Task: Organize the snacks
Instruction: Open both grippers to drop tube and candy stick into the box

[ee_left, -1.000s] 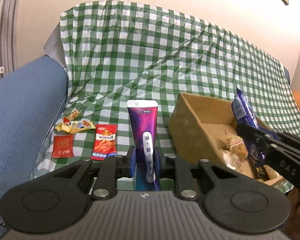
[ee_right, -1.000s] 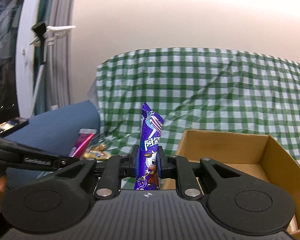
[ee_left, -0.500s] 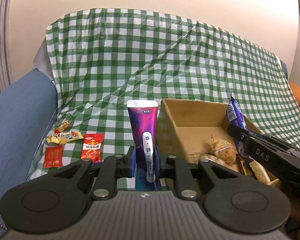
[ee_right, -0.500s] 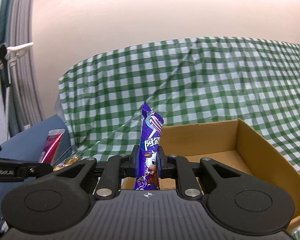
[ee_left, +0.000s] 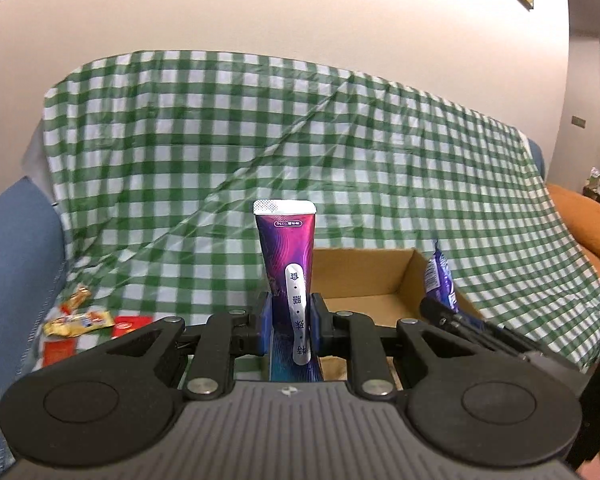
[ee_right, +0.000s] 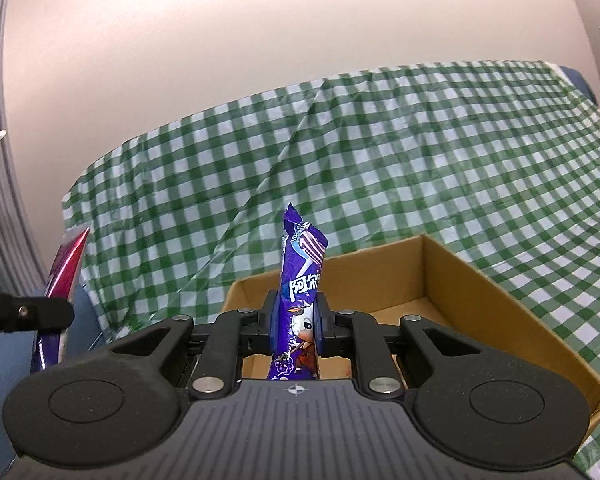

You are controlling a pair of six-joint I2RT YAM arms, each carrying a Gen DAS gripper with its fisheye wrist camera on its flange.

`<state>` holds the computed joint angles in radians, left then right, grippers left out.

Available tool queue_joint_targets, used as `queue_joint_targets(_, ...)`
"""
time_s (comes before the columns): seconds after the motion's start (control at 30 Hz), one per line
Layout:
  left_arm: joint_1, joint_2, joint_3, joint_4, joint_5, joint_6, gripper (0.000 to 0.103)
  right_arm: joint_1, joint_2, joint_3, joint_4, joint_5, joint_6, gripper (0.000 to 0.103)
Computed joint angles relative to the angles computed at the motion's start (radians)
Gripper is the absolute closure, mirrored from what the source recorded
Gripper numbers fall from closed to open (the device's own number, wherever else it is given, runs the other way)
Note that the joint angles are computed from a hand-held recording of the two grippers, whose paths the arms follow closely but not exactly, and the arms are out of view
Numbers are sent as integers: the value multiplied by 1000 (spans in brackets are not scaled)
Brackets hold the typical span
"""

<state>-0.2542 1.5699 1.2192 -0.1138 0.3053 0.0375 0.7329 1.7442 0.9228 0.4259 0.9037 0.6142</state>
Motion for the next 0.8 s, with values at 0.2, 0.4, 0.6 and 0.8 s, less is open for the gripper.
queue_joint_targets(0.2, -95, 103, 103, 8, -31, -24, 82, -23, -5, -7, -10, 37, 29, 86)
queue_joint_targets(0.4, -156, 224, 233, -25, 7, -73, 63, -31, 5, 16, -120, 231, 162, 72)
queue_joint_targets(0.6, -118, 204, 149, 40, 53, -86, 62, -34, 11, 24, -165, 244, 206, 38)
queue_joint_targets(0.8, 58, 127, -39, 164, 139, -79, 64, -15, 52, 80, -192, 234, 151, 33)
